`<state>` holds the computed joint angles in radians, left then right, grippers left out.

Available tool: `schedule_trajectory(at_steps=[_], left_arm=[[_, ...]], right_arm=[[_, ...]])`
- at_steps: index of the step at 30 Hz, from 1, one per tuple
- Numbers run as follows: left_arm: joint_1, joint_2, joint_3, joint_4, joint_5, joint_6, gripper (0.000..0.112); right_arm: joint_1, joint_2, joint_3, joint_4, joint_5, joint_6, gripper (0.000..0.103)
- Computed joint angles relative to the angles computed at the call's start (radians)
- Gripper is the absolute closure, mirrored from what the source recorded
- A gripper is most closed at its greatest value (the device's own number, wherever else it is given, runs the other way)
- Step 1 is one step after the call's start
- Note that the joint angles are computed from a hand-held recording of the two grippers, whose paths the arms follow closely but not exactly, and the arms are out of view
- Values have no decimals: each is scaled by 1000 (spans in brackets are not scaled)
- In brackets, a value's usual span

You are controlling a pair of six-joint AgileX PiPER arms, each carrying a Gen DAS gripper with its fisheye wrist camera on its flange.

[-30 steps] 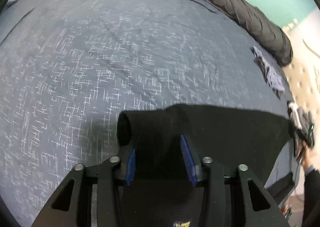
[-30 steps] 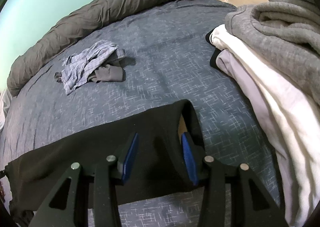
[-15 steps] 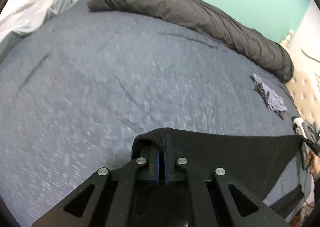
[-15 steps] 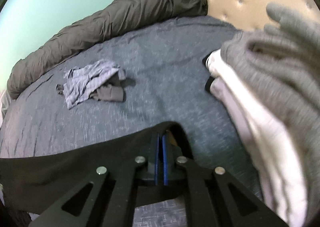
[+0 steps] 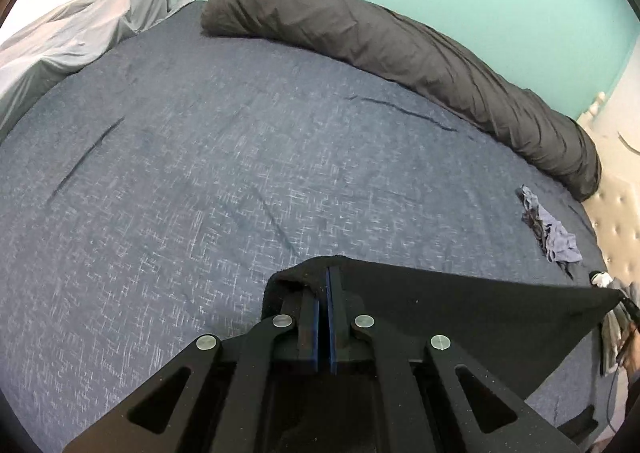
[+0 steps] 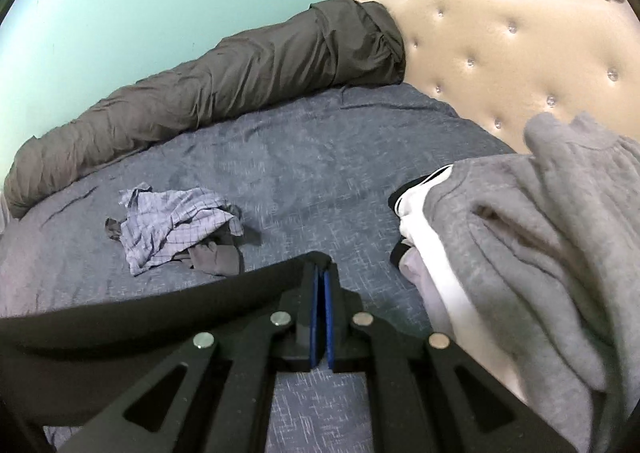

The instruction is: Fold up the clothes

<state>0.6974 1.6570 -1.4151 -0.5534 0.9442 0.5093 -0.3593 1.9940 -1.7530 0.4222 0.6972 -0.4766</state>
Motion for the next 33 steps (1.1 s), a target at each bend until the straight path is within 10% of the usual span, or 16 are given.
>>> schedule_trajectory(at_steps=[15,19,33], left_arm=[[-53,135,26,66,-74,-45,97],[-22,98,45,46,-59,-33,88],[191,-133,267,19,167,166,72]], right_arm=[[90,178,-103,-384,-17,316,90],[61,139,-52,-304,-53,257,71],[24,4,218,-24,40,45,61]])
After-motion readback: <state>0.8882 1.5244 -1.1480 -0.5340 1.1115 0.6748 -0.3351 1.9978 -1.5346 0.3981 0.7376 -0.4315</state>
